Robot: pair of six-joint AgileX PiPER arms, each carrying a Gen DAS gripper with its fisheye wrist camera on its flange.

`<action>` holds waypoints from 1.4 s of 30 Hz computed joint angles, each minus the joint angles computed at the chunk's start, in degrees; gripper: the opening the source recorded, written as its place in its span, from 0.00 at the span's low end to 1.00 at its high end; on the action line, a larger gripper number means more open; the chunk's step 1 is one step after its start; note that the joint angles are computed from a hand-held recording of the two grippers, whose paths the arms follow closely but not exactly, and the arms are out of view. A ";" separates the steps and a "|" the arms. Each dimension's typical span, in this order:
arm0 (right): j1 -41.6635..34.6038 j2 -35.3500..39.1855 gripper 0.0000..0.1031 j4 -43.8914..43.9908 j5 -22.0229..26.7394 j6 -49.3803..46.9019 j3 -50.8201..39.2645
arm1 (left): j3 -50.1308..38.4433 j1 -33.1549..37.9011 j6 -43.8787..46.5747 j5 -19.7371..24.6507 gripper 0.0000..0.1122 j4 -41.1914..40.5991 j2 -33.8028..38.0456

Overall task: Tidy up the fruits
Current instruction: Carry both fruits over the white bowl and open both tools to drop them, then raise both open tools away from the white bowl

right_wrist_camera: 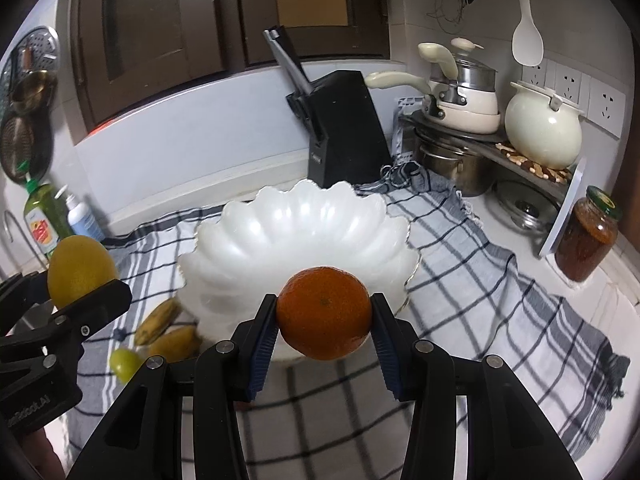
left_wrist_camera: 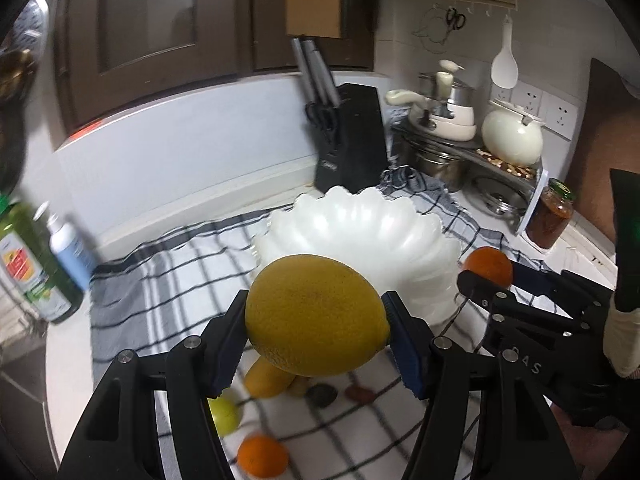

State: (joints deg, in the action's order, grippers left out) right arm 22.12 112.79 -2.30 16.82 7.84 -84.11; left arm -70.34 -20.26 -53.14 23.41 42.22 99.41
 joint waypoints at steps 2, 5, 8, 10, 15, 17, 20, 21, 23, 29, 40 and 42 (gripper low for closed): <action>-0.60 2.06 0.45 0.15 1.69 -0.61 -3.33 | -3.39 0.35 3.77 0.20 0.57 -2.67 2.57; -1.54 6.04 0.45 2.92 5.13 -3.93 -9.33 | -8.03 1.30 10.29 0.25 0.57 -8.23 6.18; -2.25 9.81 0.45 6.31 8.52 -7.50 -14.74 | -12.91 2.27 16.22 1.08 0.57 -13.27 10.41; -2.29 12.05 0.45 6.70 10.40 -8.14 -17.78 | -16.09 3.14 20.72 1.79 0.57 -17.66 13.40; -2.09 16.68 0.45 5.71 14.17 -7.82 -23.84 | -20.93 4.21 27.11 3.79 0.57 -24.11 18.27; -2.04 18.33 0.45 5.61 15.45 -8.06 -25.82 | -21.47 4.32 27.52 3.62 0.57 -24.50 19.33; -2.01 20.17 0.45 5.15 16.74 -7.87 -27.77 | -23.52 4.83 29.74 4.64 0.57 -27.08 21.57; -1.95 20.45 0.45 4.81 16.88 -7.71 -27.96 | -24.22 4.91 30.31 5.14 0.57 -27.69 22.27; -2.00 21.09 0.45 4.47 17.15 -7.78 -28.51 | -25.31 4.91 30.76 6.12 0.57 -27.91 23.50; -1.97 22.00 0.46 3.14 17.43 -8.25 -29.59 | -26.55 4.73 31.31 8.04 0.58 -28.30 24.72; -1.40 18.68 0.85 -7.29 11.71 2.48 -23.94 | -23.51 3.24 20.00 8.03 0.80 -16.22 22.42; -1.15 17.75 0.86 -10.14 11.00 5.45 -22.85 | -22.47 2.94 17.04 8.02 0.84 -13.32 21.77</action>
